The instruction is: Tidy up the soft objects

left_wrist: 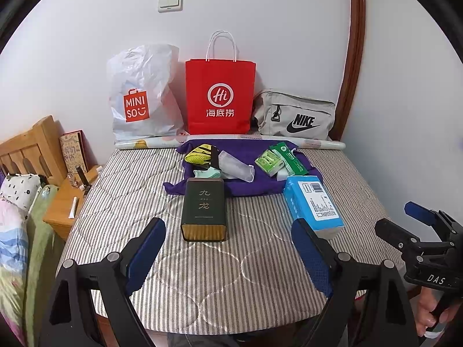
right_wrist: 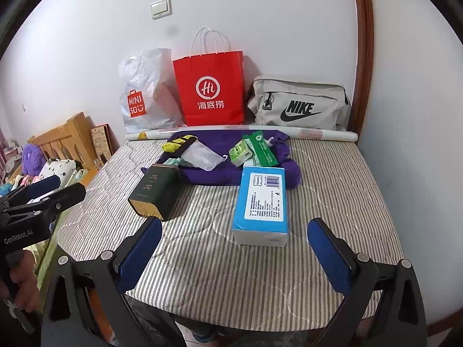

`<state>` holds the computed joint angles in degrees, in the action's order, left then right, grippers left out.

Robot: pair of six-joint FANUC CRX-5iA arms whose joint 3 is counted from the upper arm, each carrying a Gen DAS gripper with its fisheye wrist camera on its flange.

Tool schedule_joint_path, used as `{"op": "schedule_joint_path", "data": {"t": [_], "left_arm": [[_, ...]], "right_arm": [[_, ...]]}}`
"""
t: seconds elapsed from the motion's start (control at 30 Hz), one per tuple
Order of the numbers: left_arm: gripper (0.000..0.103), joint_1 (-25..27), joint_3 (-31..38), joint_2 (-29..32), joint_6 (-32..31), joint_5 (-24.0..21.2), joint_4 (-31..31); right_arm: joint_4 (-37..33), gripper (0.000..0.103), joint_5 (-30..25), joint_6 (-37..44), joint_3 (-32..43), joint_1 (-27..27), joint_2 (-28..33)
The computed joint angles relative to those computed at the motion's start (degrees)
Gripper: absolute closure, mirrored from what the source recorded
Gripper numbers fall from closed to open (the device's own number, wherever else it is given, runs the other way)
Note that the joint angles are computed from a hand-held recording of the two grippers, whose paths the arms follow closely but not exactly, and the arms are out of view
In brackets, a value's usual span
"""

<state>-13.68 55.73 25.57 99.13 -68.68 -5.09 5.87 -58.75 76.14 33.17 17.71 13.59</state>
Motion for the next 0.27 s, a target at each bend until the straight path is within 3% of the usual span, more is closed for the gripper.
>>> {"op": "schedule_joint_path", "data": {"t": [0.27], "left_arm": [[0.015,-0.11,-0.74,-0.36,-0.18,1.09,-0.12]], "right_arm": [[-0.40,0.003,-0.23,0.25,0.35,-0.12,0.16]]}}
